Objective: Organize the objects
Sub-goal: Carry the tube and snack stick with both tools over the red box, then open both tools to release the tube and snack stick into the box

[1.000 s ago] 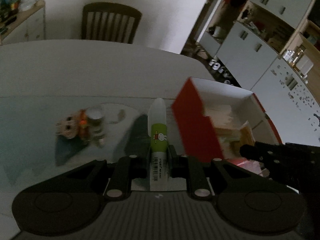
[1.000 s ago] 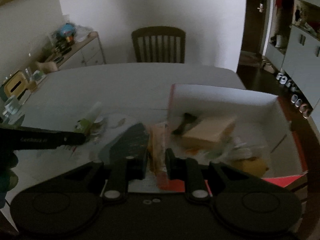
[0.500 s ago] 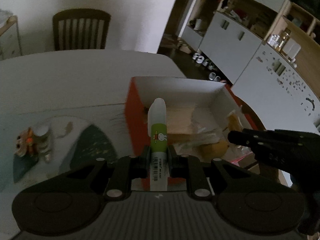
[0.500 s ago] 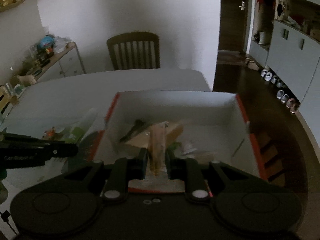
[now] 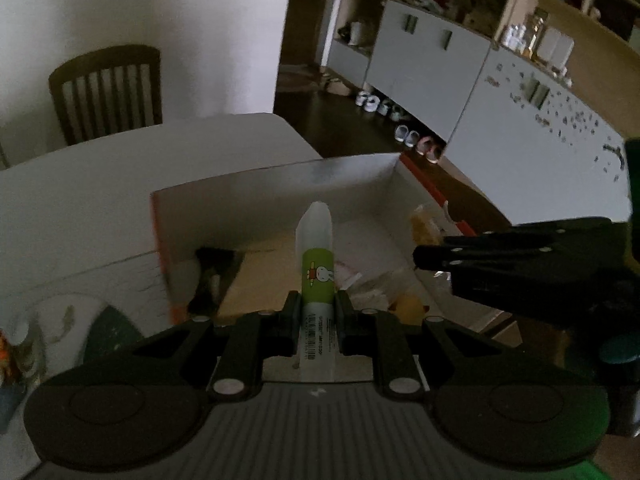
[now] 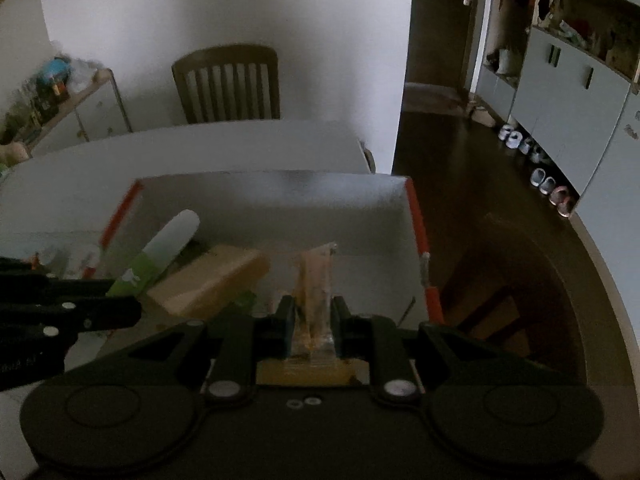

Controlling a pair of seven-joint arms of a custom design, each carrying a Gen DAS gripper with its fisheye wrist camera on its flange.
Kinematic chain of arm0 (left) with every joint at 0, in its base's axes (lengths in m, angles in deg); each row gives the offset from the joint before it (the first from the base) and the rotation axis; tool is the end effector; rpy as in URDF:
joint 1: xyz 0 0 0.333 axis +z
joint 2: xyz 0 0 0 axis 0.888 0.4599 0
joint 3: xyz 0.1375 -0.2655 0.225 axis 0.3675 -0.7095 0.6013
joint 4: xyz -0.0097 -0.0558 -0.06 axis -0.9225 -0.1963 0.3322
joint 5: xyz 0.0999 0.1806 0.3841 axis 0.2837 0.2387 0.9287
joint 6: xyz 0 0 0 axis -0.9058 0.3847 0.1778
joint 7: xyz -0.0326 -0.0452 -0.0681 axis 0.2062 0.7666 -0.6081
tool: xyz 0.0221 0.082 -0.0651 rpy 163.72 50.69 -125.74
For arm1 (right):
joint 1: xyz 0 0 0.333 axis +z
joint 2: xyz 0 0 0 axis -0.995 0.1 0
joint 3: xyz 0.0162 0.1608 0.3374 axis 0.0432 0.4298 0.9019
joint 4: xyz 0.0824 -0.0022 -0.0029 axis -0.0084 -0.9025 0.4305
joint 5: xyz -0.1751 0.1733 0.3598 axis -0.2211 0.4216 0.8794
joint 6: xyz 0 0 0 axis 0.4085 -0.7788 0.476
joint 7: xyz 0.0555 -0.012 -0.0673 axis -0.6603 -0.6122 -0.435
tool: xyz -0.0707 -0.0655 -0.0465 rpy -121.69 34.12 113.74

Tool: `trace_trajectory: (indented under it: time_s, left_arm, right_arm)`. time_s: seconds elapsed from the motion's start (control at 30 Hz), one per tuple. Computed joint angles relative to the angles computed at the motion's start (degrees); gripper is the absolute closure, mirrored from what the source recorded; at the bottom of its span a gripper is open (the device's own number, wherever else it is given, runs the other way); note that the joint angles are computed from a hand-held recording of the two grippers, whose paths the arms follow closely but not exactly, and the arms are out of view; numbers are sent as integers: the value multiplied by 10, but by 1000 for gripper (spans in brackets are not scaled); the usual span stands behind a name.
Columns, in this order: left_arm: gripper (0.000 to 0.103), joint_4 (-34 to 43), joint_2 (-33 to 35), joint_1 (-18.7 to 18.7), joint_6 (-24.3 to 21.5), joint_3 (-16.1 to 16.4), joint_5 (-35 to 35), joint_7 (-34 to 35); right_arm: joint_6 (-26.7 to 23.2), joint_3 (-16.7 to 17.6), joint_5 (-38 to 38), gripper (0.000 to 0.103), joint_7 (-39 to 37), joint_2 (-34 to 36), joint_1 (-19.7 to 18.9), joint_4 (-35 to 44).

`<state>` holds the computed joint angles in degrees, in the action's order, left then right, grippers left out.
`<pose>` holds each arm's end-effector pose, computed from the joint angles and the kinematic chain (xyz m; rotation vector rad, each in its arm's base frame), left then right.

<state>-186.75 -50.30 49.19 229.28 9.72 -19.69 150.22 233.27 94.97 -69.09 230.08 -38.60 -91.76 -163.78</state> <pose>0.5474 -0.2541 0.4332 -1.1580 2.5835 -1.0626 0.4734 0.0706 0.4189 -1.6253 2.0116 -0.6877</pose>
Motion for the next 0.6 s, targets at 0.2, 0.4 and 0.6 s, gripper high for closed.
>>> trace_trajectory:
  time_s: [0.2, 0.4, 0.6]
  left_arm:
    - [87, 23, 33, -8, -2, -12, 57, -53]
    - [87, 39, 61, -7, -6, -19, 148, -124]
    - [87, 49, 79, 5, -13, -28, 194, -161]
  right_arm:
    - [4, -47, 61, 85, -73, 35, 34, 8]
    - [-17, -92, 216, 85, -234, 70, 96, 24]
    - [-35, -102, 292, 84, -308, 86, 112, 34]
